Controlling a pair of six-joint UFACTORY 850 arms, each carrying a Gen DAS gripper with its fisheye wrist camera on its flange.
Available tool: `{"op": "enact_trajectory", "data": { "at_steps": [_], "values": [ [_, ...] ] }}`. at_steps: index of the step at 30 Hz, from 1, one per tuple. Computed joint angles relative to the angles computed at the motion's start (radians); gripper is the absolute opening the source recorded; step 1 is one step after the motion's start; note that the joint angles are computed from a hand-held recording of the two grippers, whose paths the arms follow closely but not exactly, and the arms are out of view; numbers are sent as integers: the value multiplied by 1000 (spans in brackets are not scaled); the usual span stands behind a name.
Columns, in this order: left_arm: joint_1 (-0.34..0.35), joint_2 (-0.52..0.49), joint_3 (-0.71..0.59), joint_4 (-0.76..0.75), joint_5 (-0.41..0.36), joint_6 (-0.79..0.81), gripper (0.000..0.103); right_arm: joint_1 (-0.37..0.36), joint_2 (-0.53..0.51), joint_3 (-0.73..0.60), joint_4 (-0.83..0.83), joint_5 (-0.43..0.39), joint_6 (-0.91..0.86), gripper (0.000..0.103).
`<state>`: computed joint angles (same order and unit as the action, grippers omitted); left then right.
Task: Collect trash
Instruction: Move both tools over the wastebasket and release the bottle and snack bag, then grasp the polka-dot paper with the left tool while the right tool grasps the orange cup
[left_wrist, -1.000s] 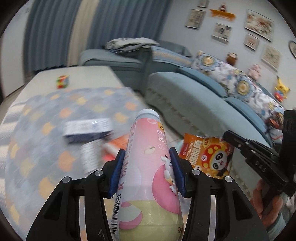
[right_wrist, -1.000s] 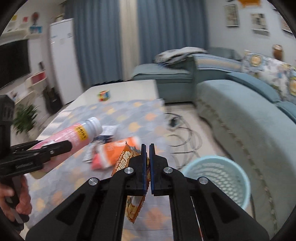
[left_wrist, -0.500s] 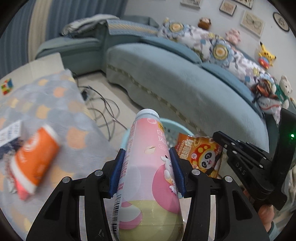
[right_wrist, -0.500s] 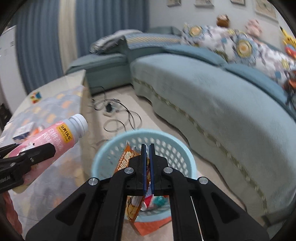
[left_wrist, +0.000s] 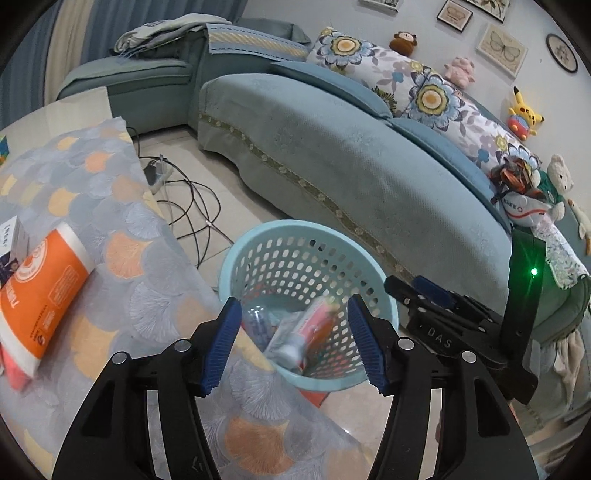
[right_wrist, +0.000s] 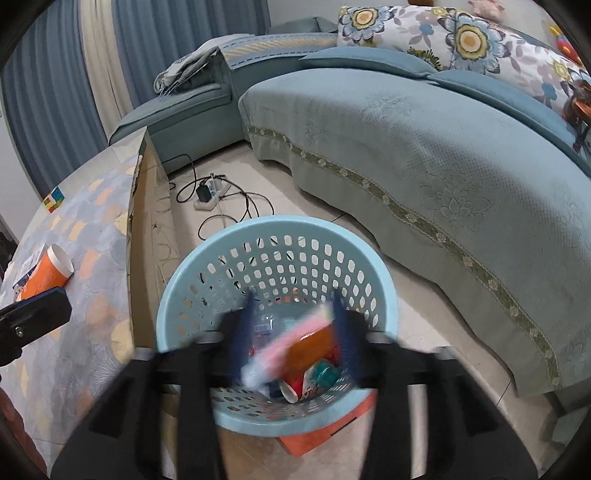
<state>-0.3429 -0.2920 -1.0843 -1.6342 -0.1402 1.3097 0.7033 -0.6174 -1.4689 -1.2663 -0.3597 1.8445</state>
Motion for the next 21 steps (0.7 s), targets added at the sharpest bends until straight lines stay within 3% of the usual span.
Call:
{"op": "enact_trajectory", "data": {
  "at_steps": [6,15,21],
  "values": [
    [8,48,40,-173,-4,171,58,7,9,2,4,37,-4,56],
    [54,225,179,-778,-16,739,58,76,26,-53,-104,55,26,56],
    [133,346,291,-1037,-14,971,58,134,-19,-167,-21,84,-126,56]
  ]
}}
